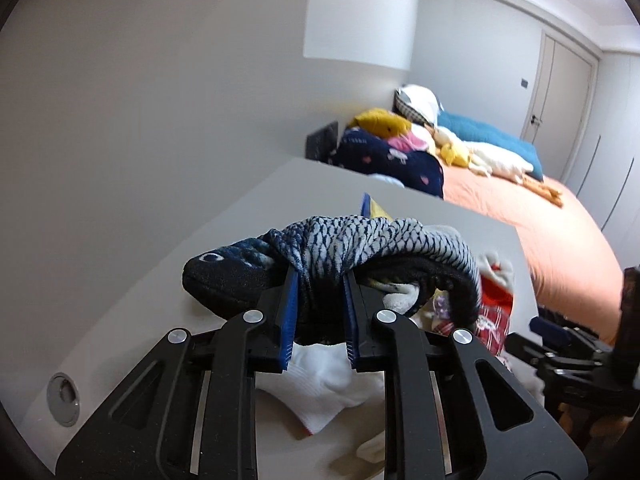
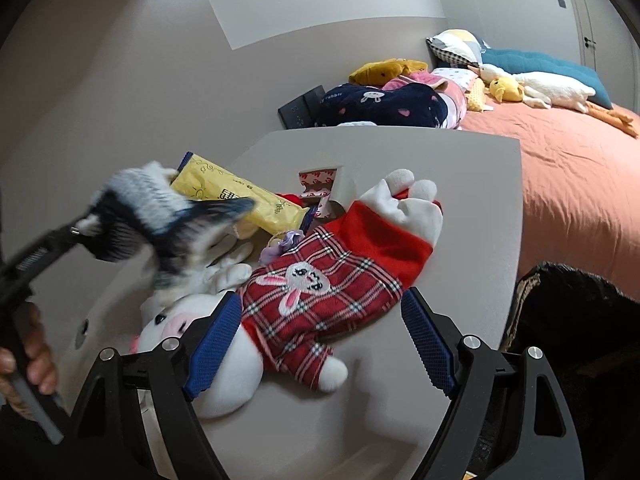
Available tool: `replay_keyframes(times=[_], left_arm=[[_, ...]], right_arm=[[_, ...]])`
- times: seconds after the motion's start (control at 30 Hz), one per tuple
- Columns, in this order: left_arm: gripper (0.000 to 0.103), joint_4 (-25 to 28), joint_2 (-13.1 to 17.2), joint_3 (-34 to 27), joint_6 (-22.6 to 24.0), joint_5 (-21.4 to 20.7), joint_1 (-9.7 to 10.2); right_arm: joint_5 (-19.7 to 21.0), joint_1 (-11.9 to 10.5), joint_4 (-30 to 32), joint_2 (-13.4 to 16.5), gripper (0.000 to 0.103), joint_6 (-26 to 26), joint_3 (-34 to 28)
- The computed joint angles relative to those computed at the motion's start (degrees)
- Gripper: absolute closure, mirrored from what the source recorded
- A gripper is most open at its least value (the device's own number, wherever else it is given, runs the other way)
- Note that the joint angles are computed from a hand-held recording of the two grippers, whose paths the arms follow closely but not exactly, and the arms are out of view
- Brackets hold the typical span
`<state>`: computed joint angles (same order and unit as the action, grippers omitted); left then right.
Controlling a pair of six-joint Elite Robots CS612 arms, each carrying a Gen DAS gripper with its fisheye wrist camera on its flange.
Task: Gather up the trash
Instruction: 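Grasp the dark blue fish plush with the left tool while the right tool grasps the red plaid puppet, then lift the fish plush with the left tool while the right tool lifts the red plaid puppet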
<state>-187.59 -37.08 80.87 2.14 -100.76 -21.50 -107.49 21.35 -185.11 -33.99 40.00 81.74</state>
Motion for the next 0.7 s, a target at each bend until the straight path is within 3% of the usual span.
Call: replay_keyframes(times=[0.07,0.2,0.27,0.3,0.4,0.7], left_arm=[[0.083,-0.74,-0.32,0.33,-0.31,0.09,0.15],[0.083,-1.86,-0.86,0.86,-1.44,0.0,0.46],[0.083,-2.04,-1.08,1.08,-1.63,0.12,0.5],[0.083,-2.05,-1.16,1.13,-1.64,0.12,0.51],[0.083,-2.1,-1.47,1.5,-1.99,0.09,0.51],[0.083,-4.64,-3.39,4.2,-2.78,-0.39,0.62]], right_arm=[[-0.03,-0.06,1.43,0.29,0.021,-0.9,-0.91],[2.47,-0.56,5.94,0.93,0.037,-2.24,-2.91],[5.05,-1.01,5.86,1.18,0.055,-1.77,-3.14],[7.82,-1.44,5.15,1.26,0.073,-2.08,-3.1],[9.03,-1.44,5.83,0.95,0.09,-3.44,-3.17],[6.81,0.2,-1.47,-1.51,0.092,-6.16,0.71]])
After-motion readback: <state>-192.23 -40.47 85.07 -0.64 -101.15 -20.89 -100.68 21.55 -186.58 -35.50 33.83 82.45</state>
